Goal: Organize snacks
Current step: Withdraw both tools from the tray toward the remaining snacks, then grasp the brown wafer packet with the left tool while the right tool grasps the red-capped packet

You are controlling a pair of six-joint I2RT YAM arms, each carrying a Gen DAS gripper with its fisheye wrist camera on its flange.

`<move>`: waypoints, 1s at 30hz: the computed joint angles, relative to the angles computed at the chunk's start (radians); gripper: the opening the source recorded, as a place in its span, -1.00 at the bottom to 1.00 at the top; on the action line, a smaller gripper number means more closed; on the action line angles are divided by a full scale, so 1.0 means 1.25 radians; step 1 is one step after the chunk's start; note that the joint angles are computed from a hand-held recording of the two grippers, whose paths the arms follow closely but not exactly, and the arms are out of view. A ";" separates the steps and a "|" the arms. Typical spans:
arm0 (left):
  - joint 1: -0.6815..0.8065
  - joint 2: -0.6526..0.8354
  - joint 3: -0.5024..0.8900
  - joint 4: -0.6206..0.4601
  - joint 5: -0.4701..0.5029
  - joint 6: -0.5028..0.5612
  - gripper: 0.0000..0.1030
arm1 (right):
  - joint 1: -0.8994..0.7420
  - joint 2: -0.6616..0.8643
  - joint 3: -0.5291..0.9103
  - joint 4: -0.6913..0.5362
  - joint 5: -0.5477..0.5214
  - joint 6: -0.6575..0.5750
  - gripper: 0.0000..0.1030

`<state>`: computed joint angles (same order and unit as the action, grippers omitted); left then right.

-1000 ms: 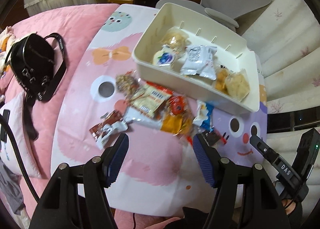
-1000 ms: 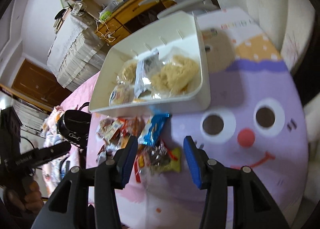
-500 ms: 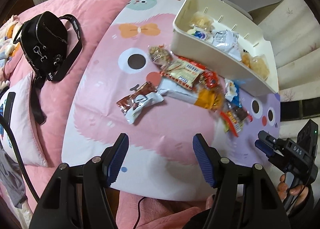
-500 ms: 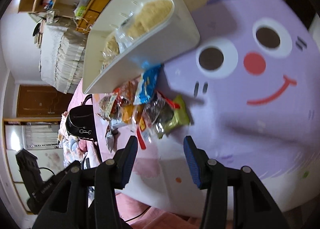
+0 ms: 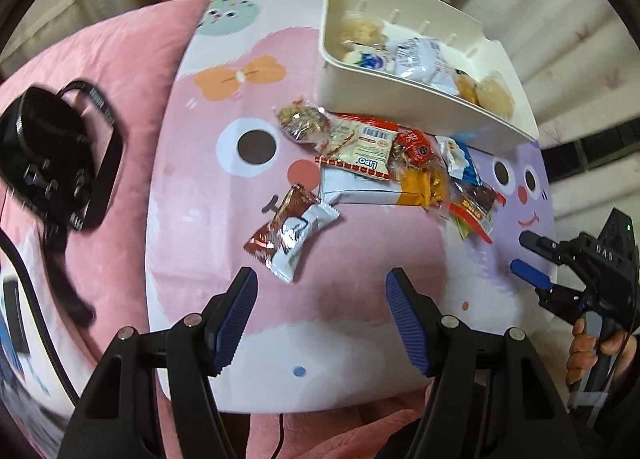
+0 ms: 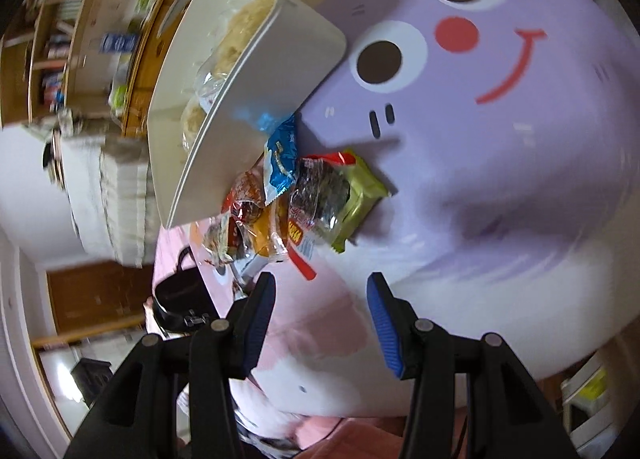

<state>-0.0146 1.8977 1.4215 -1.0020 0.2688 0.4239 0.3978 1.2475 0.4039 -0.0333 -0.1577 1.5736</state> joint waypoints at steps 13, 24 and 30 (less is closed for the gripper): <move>0.002 0.127 0.082 0.008 0.007 0.228 0.27 | 0.215 0.014 0.017 -0.013 0.302 0.326 -0.08; -0.046 0.231 0.102 0.073 -0.081 0.231 0.27 | 0.190 0.122 0.032 0.086 0.312 0.319 -0.09; -0.067 0.293 0.155 0.063 -0.123 0.209 0.27 | 0.104 0.183 0.030 0.156 0.228 0.243 -0.20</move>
